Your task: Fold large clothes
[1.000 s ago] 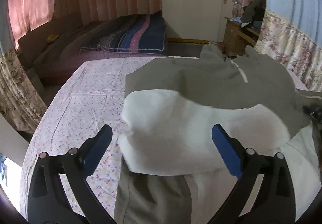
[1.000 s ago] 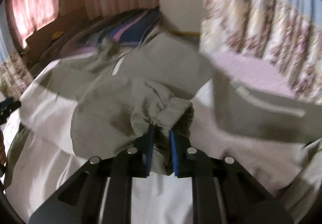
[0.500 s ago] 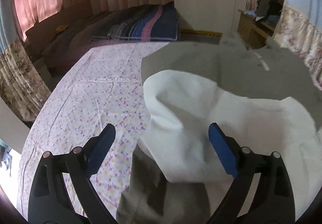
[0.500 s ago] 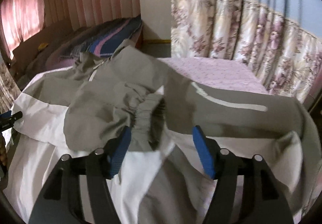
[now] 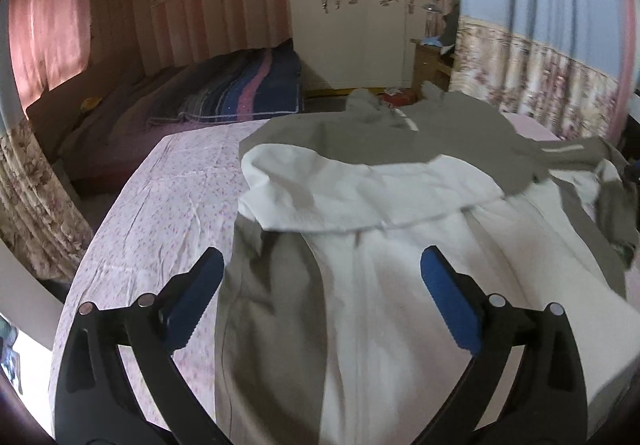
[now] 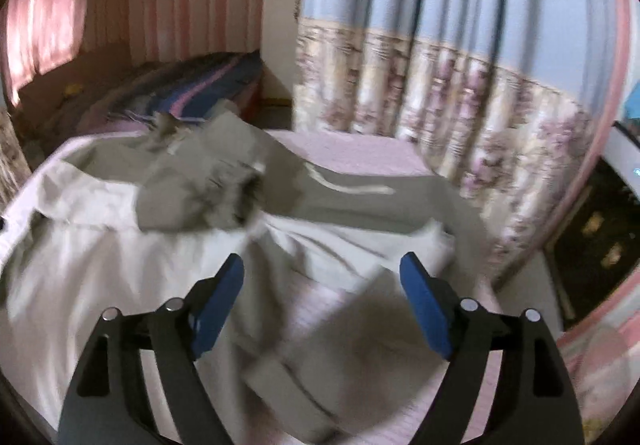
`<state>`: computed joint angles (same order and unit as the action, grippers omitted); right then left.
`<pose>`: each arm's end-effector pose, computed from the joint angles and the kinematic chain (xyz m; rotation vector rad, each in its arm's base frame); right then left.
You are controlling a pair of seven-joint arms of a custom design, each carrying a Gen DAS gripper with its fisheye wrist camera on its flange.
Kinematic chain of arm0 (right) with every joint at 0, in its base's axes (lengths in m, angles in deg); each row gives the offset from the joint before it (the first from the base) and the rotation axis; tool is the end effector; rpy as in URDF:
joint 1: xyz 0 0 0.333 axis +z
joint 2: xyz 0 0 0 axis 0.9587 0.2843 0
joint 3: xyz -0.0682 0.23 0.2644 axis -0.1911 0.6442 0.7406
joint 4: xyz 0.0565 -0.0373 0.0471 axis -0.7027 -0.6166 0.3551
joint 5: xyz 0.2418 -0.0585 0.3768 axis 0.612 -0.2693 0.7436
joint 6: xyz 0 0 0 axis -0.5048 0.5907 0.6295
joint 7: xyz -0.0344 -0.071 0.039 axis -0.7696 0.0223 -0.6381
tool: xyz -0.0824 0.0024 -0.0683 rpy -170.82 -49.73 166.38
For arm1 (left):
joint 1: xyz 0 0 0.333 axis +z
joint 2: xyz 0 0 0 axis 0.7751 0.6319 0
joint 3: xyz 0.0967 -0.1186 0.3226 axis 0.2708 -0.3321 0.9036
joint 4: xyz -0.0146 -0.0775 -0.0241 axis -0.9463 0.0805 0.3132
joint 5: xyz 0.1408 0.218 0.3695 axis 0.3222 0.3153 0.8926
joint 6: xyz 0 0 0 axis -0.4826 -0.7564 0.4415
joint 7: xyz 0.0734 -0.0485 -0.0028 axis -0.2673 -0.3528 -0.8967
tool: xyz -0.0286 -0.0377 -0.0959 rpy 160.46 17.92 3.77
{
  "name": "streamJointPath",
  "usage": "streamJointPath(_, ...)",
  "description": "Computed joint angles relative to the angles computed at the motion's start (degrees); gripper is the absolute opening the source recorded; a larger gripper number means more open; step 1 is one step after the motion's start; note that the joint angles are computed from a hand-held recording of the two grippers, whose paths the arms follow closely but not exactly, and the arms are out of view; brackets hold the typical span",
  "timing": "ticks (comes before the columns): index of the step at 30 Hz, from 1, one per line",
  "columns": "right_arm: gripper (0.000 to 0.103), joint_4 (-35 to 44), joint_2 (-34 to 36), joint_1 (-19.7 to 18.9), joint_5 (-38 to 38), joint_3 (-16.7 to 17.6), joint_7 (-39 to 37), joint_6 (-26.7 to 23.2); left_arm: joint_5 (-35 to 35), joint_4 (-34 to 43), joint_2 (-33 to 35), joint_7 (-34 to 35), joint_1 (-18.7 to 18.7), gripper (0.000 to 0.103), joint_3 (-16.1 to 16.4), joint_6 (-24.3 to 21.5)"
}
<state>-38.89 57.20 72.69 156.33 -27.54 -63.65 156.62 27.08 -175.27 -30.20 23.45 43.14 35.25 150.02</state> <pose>0.6722 -0.0368 0.3816 -1.9270 1.4033 -0.7622 0.4954 -0.2081 0.3659 -1.8355 1.4492 -0.6497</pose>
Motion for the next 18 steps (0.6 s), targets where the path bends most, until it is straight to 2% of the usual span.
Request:
streamJointPath(3,0.081,-2.46,-1.21,-0.52,-5.33,-1.99,5.56,-1.32,-0.15,-2.25,-2.42,-2.14,-0.63,0.099,-0.77,-0.48)
streamJointPath(5,0.081,-4.39,-2.60,-1.76,-6.14,-2.54,6.70,-5.34,0.82,-3.99,-4.31,-5.44,-0.91,0.100,-1.37,-0.71)
streamJointPath(8,0.081,-7.28,-3.66,-2.07,-4.87,-2.88,5.44,-4.29,1.16,-5.86,-5.90,-7.86,-1.22,0.100,-2.05,-1.23)
streamJointPath(12,0.081,-10.38,-4.77,-3.00,-4.17,-4.54,9.14,-8.12,0.60,-8.30,-7.56,-10.78,-1.31,0.100,-2.31,-0.64)
streamJointPath(14,0.081,-10.96,-4.08,-2.74,-6.69,-5.20,12.12,-9.58,0.16,-9.07,-7.69,-11.28,-1.18,0.100,-2.24,0.11)
streamJointPath(15,0.081,-11.03,-3.22,-2.22,-9.54,-5.48,14.12,-9.50,0.14,-9.33,-7.75,-11.41,-1.08,0.100,-2.23,0.33)
streamJointPath(18,0.081,-10.83,-1.32,-1.81,-10.48,-4.47,13.77,-7.07,0.27,-9.61,-7.56,-11.83,-0.91,0.100,-2.32,0.82)
